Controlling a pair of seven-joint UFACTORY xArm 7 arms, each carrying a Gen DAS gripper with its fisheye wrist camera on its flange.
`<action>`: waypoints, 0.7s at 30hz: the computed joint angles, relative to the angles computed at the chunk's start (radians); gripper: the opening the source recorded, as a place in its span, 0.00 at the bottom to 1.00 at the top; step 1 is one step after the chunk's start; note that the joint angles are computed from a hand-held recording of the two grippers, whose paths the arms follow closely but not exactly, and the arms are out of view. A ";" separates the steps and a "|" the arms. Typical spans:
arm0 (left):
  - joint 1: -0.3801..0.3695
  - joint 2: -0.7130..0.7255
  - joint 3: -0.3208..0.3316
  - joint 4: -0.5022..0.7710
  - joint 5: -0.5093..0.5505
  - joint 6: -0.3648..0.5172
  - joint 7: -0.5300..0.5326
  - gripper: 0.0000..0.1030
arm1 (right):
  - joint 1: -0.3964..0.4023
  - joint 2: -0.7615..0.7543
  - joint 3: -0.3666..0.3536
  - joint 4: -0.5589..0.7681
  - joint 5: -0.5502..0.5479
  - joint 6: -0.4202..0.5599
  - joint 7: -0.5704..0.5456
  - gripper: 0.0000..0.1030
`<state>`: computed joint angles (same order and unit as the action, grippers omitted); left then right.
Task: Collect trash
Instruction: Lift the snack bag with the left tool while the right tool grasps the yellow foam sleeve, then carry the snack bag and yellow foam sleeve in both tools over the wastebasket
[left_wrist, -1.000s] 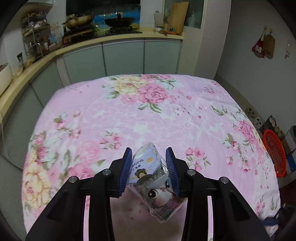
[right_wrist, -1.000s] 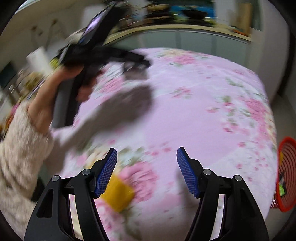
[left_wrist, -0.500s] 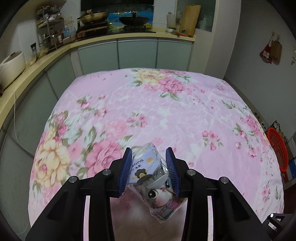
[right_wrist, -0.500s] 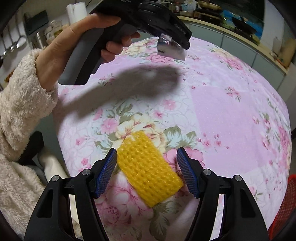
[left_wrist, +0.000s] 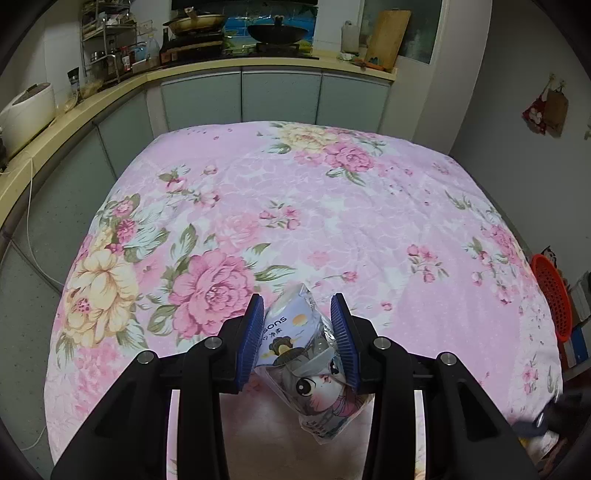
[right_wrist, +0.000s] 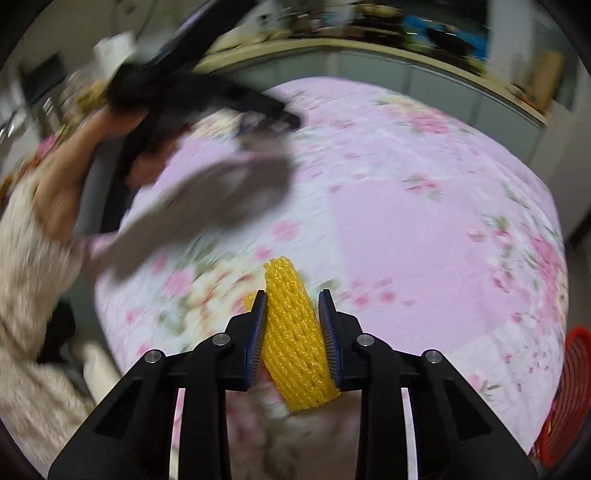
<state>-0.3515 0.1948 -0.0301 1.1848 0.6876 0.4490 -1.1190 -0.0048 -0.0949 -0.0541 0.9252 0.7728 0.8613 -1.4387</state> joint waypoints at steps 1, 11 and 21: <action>-0.003 0.000 0.000 0.000 0.005 -0.001 -0.006 0.36 | -0.002 0.010 -0.001 0.014 0.016 -0.013 0.020 0.25; -0.033 0.020 0.003 0.047 0.055 0.009 -0.029 0.36 | -0.030 0.104 0.022 0.170 0.144 -0.184 0.215 0.24; -0.052 0.030 -0.001 0.078 0.064 0.020 -0.028 0.36 | -0.061 0.163 0.050 0.276 0.172 -0.285 0.318 0.24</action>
